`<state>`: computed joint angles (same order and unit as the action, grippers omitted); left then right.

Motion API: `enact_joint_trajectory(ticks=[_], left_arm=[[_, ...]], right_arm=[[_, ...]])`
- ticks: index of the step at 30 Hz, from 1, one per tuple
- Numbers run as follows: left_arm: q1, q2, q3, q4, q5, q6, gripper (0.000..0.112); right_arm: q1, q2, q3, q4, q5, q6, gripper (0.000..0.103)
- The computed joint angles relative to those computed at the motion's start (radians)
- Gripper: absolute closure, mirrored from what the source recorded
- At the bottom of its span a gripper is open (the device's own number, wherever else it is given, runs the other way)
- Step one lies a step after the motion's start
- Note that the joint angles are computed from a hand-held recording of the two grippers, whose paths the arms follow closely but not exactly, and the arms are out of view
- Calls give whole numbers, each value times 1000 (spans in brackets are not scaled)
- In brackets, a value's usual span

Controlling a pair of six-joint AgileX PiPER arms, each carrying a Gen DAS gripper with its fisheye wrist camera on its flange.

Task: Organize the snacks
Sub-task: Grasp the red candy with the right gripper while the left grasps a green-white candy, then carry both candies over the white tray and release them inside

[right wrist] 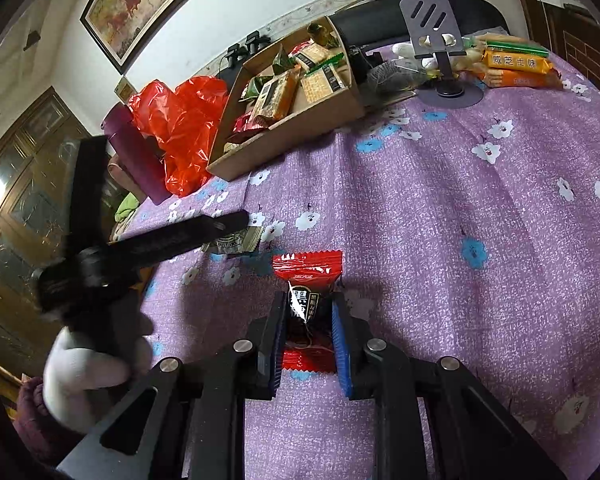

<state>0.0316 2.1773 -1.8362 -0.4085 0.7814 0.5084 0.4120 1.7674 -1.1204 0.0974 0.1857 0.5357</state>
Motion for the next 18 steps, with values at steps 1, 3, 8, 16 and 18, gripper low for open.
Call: enact_joint_trajectory(ticks=[1, 3, 8, 16, 18], left_arm=[[-15, -5, 19, 39, -24, 1, 47], [-48, -54, 127, 117, -142, 46, 80], [-18, -104, 191, 12, -131, 198, 84], [61, -209, 301, -129, -96, 313, 85], [103, -251, 338, -193, -76, 358, 85]], right_arm=[[0, -1, 3, -21, -1, 20, 81], [3, -1, 3, -95, 0, 91, 81], [13, 6, -2, -269, 13, 268, 81], [37, 2, 1, -513, 28, 504, 81], [47, -1, 3, -581, 32, 567, 81]])
